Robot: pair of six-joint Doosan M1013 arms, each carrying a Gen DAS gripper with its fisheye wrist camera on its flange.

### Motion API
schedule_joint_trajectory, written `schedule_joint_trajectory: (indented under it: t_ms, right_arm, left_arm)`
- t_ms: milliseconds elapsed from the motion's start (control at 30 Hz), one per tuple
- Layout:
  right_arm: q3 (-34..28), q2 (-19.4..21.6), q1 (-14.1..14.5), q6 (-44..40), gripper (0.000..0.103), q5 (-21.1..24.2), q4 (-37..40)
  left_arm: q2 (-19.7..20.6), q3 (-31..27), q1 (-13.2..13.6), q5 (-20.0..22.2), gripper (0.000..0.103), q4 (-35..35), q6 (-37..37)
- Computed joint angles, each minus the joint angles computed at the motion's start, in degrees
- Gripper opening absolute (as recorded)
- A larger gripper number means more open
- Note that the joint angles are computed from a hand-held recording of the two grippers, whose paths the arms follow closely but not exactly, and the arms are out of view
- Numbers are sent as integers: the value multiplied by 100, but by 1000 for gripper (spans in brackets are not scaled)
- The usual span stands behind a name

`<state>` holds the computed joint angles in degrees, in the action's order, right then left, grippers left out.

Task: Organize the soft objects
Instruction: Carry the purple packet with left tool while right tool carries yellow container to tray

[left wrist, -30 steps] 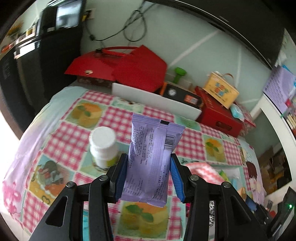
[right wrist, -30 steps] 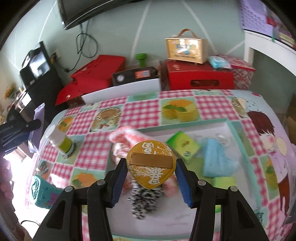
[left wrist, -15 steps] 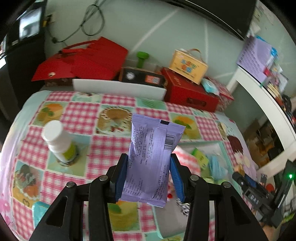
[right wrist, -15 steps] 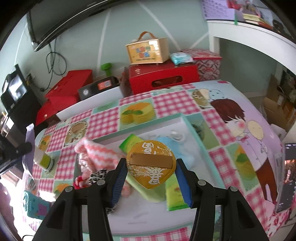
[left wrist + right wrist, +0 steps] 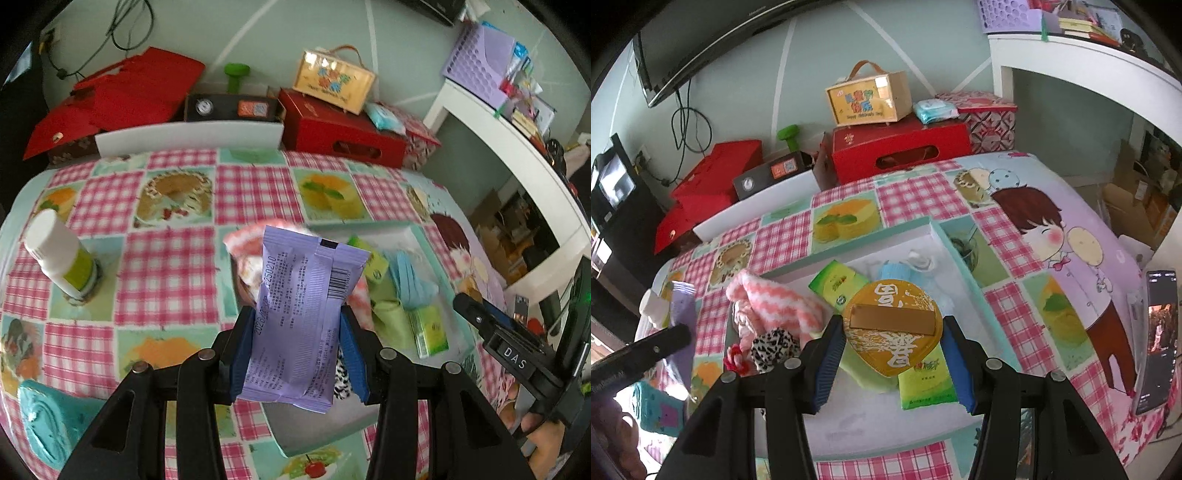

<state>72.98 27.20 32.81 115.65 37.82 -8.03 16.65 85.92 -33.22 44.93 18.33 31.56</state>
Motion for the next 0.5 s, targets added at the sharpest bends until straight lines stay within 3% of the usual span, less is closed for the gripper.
schedule_joint_trajectory:
  t_ms: [167,500]
  right_arm:
    - [-74,109,23,-403,55,260,359]
    - [-171,259,124,-921,55,640,696]
  left_arm:
    - [70,52,12,-62,46,-497,328]
    - [137,91,-12,79,46,-762,428]
